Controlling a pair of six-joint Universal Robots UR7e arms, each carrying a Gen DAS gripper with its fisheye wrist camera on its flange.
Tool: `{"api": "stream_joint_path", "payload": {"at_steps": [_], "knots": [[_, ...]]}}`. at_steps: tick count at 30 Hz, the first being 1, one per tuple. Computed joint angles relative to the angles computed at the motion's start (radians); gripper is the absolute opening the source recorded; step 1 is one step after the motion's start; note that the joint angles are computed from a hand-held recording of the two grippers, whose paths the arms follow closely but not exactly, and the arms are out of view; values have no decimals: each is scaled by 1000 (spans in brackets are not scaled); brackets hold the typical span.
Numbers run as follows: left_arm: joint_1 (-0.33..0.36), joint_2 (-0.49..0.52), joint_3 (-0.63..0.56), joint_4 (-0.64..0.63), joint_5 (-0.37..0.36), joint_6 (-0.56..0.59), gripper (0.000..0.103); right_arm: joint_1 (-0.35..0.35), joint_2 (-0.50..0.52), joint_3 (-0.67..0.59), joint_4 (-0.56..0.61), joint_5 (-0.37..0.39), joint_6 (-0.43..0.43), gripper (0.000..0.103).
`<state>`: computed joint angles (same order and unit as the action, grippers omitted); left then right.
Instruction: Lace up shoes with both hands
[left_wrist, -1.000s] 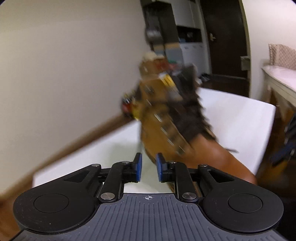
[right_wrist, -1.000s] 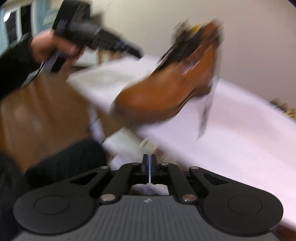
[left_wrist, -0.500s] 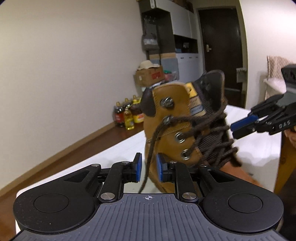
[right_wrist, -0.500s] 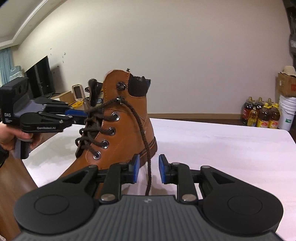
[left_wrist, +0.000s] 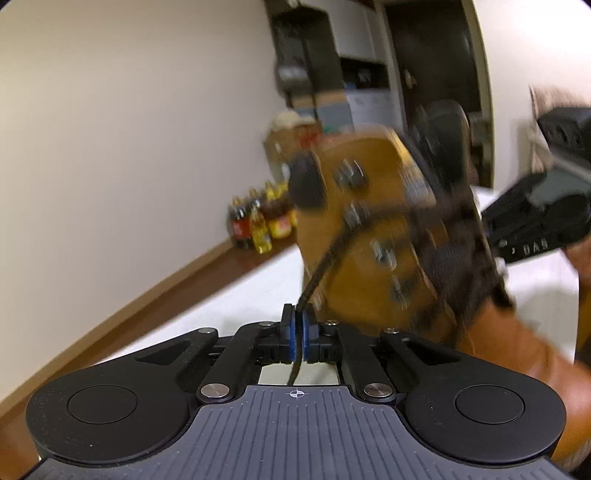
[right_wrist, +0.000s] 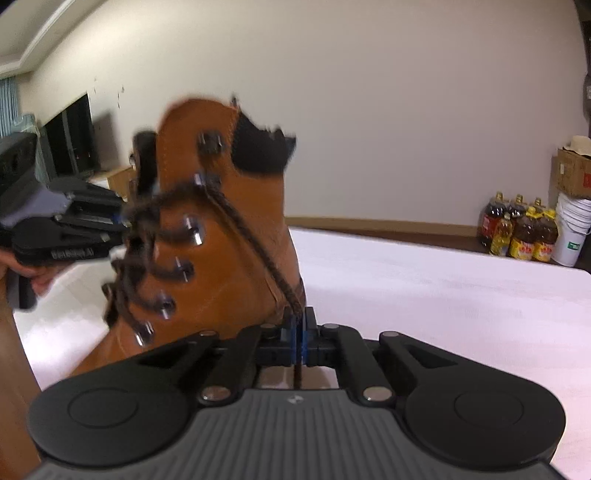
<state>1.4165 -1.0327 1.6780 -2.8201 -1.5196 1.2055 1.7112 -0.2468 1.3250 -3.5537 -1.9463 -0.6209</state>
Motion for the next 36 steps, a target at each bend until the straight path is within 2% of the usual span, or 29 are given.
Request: {"api": "stream_joint_path", "payload": {"at_steps": [3, 7, 10, 13, 14, 16, 17, 20, 21, 22, 24, 26, 27, 29, 32, 36], "knots": [[10, -12, 15, 4, -8, -11, 2, -10, -27, 58, 23, -12, 45, 2], [12, -40, 29, -4, -16, -40, 3, -9, -85, 140, 24, 34, 127, 2], [19, -69, 55, -20, -20, -61, 7, -17, -153, 231, 73, 128, 219, 2], [35, -105, 78, -24, -32, -129, 9, -37, -191, 301, 80, 277, 319, 2], [43, -120, 88, -27, -42, -157, 11, -45, -198, 325, 70, 369, 372, 2], [57, -154, 110, -32, -60, -199, 13, -51, -191, 311, 78, 461, 425, 2], [64, -181, 125, -24, -75, -223, 13, -51, -179, 298, 64, 534, 477, 2], [62, -229, 157, -12, -97, -249, 16, -50, -153, 284, -44, 667, 592, 2], [64, -243, 163, 2, -114, -256, 18, -55, -130, 266, -119, 712, 642, 2], [63, -255, 169, 14, -127, -263, 18, -54, -123, 263, -152, 719, 658, 2], [59, -280, 184, 54, -144, -264, 18, -46, -106, 260, -259, 656, 677, 3], [52, -306, 215, 107, -159, -244, 18, -58, -95, 263, -295, 635, 707, 3], [56, -321, 221, 140, -161, -224, 18, -62, -92, 271, -296, 591, 717, 3], [49, -321, 240, 162, -155, -187, 18, -71, -89, 283, -295, 556, 722, 4], [51, -312, 245, 202, -158, -146, 18, -85, -95, 300, -277, 534, 729, 6], [28, -282, 251, 160, -152, -130, 18, -103, -107, 323, -260, 542, 726, 9]]}}
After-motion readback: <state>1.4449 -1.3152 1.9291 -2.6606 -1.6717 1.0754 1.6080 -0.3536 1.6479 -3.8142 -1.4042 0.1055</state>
